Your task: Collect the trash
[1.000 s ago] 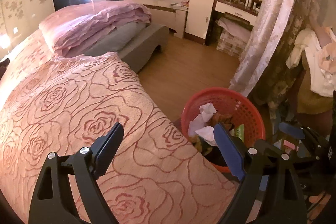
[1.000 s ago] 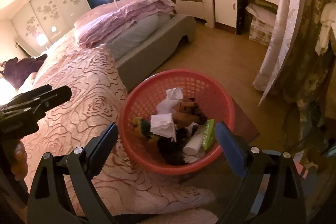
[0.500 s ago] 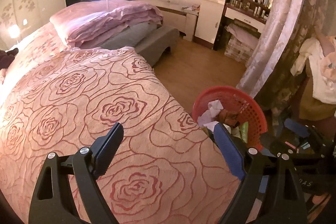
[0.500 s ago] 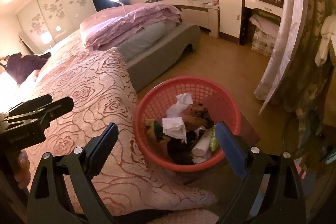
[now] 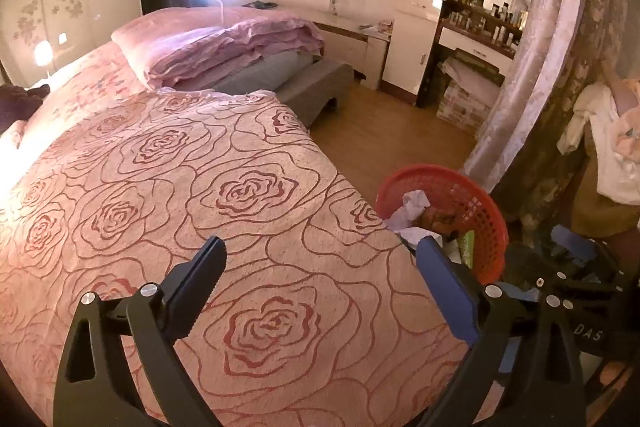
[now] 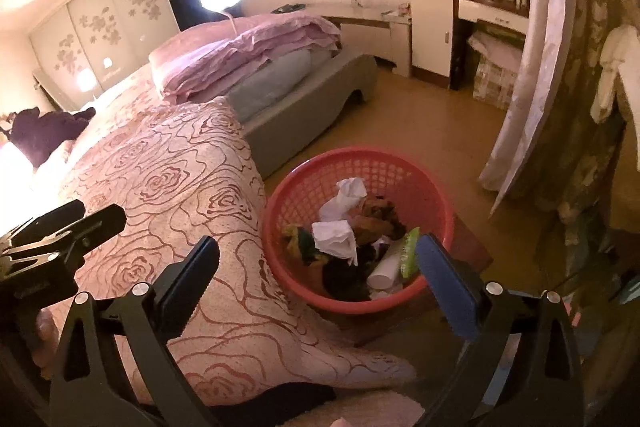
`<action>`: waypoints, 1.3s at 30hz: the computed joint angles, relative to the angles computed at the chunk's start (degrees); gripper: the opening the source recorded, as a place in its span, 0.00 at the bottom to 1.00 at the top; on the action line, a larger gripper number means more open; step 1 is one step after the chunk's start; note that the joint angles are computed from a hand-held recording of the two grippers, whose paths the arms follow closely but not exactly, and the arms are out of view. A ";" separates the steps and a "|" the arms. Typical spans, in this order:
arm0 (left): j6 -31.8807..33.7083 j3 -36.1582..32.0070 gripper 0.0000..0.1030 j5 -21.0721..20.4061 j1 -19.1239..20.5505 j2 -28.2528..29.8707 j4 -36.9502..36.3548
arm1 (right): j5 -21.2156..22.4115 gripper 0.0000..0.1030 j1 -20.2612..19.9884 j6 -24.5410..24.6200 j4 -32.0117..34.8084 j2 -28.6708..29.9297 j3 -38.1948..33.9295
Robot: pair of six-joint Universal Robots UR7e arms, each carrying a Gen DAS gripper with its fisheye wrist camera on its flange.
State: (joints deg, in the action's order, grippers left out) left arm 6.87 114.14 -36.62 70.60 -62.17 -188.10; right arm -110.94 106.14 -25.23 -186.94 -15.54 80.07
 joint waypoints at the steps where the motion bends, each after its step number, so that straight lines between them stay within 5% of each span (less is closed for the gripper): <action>1: 0.02 0.32 0.90 0.04 -0.15 -0.12 -0.37 | 0.04 0.93 0.01 -0.13 -0.45 -0.09 0.27; 13: 1.09 2.61 0.92 2.43 -1.91 0.21 -3.53 | -0.12 0.93 -0.11 -2.39 -7.19 -0.21 2.68; 39: -0.52 4.69 0.92 2.66 -2.33 -0.57 -5.44 | 1.14 0.93 -0.33 -2.56 -8.78 -0.97 4.69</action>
